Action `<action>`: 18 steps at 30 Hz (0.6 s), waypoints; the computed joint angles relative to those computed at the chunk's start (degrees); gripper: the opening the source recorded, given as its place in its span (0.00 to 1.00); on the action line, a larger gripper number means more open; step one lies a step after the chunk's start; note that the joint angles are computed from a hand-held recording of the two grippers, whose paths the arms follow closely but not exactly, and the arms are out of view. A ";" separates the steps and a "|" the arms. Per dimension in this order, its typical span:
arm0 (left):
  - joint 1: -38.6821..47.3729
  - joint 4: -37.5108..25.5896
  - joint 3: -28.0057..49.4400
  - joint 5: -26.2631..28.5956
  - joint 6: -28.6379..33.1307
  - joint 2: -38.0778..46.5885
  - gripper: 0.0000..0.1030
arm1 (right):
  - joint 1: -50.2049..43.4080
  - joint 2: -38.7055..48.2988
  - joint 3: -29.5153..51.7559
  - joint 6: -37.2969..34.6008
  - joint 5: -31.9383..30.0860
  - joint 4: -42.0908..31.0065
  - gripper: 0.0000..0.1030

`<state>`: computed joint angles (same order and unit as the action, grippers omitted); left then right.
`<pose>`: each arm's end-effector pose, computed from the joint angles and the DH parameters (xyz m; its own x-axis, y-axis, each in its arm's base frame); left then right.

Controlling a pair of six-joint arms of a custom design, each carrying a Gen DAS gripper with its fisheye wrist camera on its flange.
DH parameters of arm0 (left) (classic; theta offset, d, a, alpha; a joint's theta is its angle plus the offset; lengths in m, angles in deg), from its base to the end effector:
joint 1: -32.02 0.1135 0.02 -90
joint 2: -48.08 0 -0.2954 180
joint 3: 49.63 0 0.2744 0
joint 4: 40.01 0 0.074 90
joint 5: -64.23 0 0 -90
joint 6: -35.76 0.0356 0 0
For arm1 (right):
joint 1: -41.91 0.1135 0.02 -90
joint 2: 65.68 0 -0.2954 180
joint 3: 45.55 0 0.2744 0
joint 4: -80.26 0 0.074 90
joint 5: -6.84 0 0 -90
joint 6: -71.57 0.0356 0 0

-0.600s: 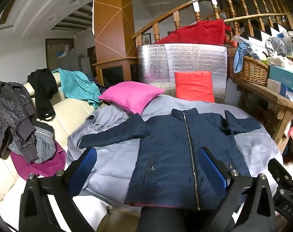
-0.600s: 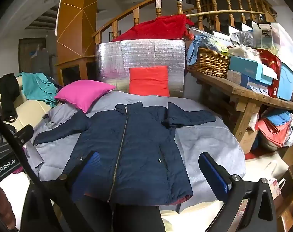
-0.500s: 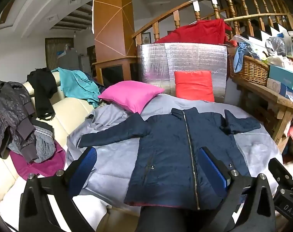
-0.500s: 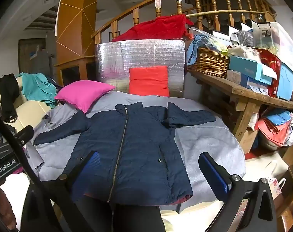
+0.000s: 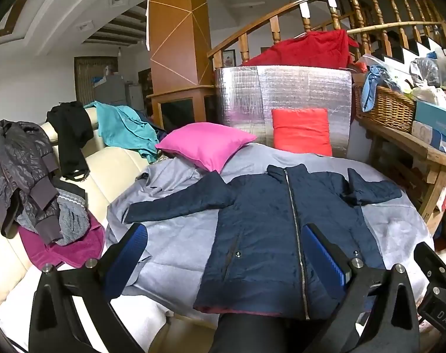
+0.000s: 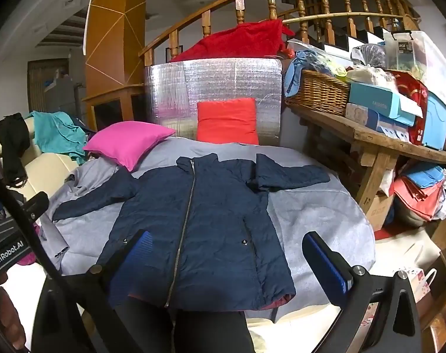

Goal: Fold large clothes

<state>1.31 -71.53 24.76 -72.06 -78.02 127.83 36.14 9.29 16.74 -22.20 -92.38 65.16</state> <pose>0.2878 -0.1410 0.3194 -0.4140 -0.0782 -0.9069 -0.3400 0.9375 0.0744 0.3067 -0.0253 0.2877 -0.4600 -0.0188 -0.8877 -0.0722 0.9973 0.0163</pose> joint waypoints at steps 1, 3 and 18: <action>0.01 0.00 -0.02 0.03 -0.01 -0.08 1.00 | 0.07 0.00 -0.03 0.01 0.08 0.06 1.00; -0.04 -0.06 0.09 -0.09 -0.05 -0.03 1.00 | 0.11 -0.02 0.00 0.04 0.14 -0.03 1.00; 0.10 0.35 -0.60 -0.12 0.29 -0.82 1.00 | -0.15 0.49 0.29 0.61 -0.78 -0.66 1.00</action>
